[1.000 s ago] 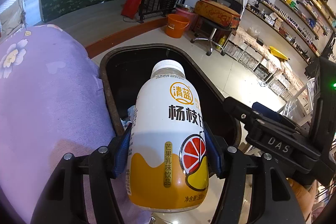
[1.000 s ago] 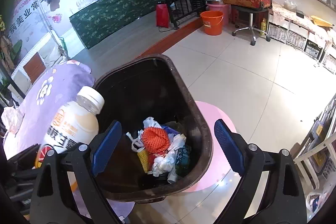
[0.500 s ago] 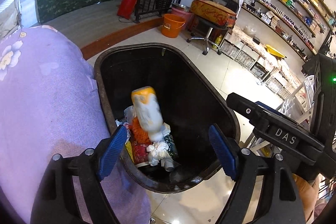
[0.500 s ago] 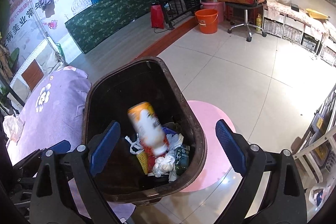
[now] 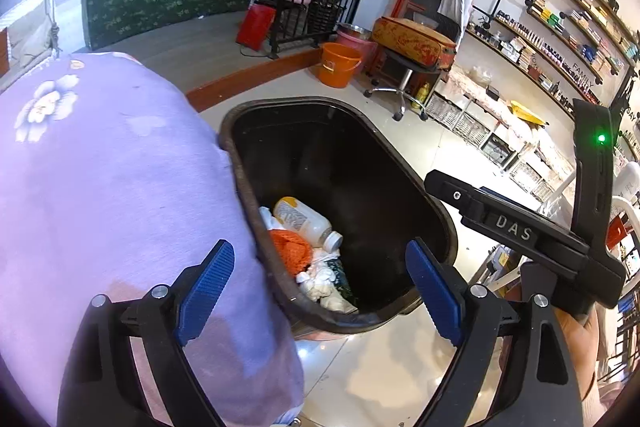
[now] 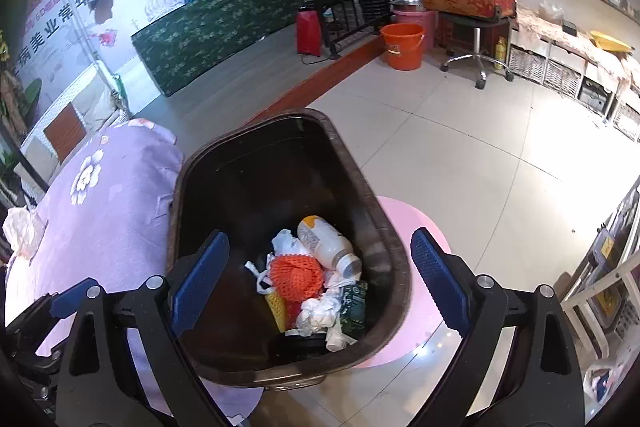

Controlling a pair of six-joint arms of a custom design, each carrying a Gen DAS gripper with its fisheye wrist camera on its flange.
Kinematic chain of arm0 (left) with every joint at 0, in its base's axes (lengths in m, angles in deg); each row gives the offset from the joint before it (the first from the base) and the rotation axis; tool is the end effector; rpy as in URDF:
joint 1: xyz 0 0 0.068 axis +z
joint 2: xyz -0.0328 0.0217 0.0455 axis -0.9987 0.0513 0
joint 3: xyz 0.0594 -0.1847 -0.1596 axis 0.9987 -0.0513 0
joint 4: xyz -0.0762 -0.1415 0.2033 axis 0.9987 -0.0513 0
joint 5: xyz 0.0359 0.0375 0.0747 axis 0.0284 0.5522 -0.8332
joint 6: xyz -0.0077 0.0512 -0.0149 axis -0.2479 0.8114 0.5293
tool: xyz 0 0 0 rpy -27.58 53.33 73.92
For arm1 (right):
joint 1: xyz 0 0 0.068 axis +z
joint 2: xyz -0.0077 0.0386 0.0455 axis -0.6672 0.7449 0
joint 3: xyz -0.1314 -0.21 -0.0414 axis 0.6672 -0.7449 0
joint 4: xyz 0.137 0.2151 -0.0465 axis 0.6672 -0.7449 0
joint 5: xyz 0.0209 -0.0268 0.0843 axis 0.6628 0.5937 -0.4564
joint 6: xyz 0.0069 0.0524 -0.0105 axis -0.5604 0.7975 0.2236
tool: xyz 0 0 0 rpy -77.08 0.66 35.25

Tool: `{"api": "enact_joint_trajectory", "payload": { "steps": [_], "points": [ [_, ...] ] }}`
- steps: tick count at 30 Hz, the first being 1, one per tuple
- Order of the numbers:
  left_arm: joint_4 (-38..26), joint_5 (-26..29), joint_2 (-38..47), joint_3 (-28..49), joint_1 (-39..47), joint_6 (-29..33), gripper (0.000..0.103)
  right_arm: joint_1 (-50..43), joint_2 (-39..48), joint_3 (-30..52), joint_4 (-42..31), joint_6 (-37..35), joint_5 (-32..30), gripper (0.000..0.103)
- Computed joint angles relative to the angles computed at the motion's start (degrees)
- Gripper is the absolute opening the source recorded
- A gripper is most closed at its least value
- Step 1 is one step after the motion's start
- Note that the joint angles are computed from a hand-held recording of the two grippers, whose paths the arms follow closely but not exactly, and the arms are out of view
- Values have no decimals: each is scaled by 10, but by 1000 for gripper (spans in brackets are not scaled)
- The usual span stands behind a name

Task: Collect trash
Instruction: 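Grasp the crumpled white paper with the left tool while the right tool grasps the plastic-wrapped ball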

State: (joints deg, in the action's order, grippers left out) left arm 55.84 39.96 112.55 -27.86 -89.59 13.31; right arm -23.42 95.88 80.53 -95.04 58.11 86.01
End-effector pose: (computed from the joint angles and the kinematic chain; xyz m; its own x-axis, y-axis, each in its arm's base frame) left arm 0.2500 -0.0250 0.1952 -0.7474 0.1157 -0.6543 0.3563 0.9009 -0.2477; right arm 0.2879 0.0891 0.1643 -0.7000 0.2984 -0.6488 0.1931 0.9538 0.2303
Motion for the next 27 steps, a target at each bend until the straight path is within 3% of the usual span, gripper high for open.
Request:
{"api": "enact_joint_trajectory", "payload": {
  "steps": [8,16,23,27],
  "points": [
    [-21,29,-29,-13,109,34,86,64,50,66,-14,-5,2,92],
    [-46,74,-38,-2,311,113,87,157,151,197,-33,-26,-7,92],
    [-39,95,48,67,473,161,87,232,256,360,-79,-70,-31,92],
    [-24,99,139,155,546,160,87,266,330,483,-124,-90,-62,92]
  ]
}}
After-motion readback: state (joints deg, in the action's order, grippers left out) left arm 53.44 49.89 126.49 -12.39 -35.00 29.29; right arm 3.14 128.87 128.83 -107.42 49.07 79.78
